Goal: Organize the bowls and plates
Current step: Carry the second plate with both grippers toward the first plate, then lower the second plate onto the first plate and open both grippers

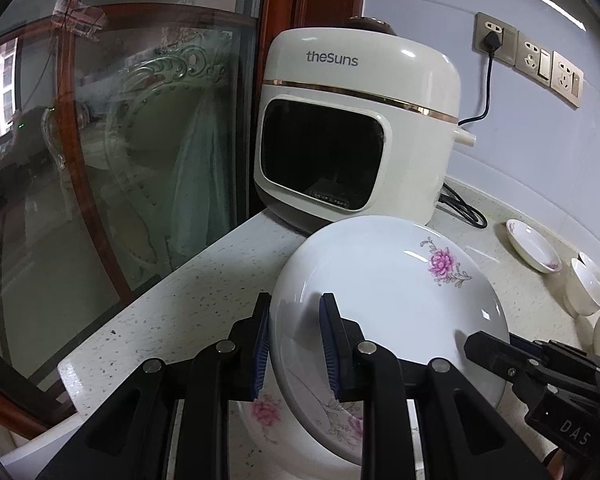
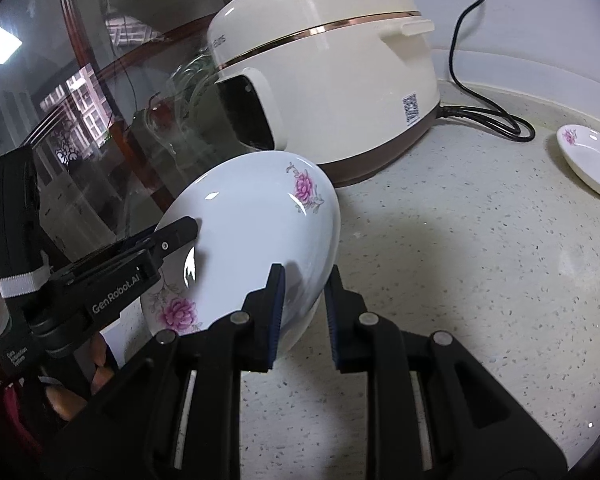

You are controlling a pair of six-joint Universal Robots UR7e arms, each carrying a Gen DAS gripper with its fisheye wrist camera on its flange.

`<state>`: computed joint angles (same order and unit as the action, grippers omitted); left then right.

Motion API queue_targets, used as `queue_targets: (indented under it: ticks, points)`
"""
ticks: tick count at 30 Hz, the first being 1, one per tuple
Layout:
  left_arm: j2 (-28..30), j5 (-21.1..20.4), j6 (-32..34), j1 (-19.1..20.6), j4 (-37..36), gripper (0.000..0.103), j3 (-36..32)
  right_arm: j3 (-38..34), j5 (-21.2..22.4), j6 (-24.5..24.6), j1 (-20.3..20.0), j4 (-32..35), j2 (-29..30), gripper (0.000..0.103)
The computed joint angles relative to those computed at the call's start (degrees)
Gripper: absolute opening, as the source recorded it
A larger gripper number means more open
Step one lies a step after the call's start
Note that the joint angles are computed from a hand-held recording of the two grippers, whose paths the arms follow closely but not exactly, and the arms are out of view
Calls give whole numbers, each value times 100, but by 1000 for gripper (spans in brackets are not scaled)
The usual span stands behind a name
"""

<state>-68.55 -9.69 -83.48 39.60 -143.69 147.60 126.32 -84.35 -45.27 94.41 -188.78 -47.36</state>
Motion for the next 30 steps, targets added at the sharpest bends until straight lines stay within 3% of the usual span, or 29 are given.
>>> queue_targets:
  ticks: [6, 12, 20, 24, 27, 30]
  points:
    - [-346, -78, -676, -83, 1127, 24, -12, 30, -109, -168, 61, 90, 16, 25]
    - [-406, -170, -595, 3, 1192, 26, 6, 19, -330, -310, 154, 146, 96, 25]
    - [-524, -219, -1209, -29, 2095, 28, -133, 32, -491, -471, 238, 93, 144, 25]
    - [-443, -270, -1081, 61, 2014, 29, -185, 47, -547, -525, 278, 14, 160, 28]
    - [-248, -296, -435, 112, 1116, 29, -85, 76, -483, -603, 286, -36, 145, 45]
    - [-116, -195, -454, 18, 1234, 30, -130, 76, -557, -652, 314, -83, 174, 46]
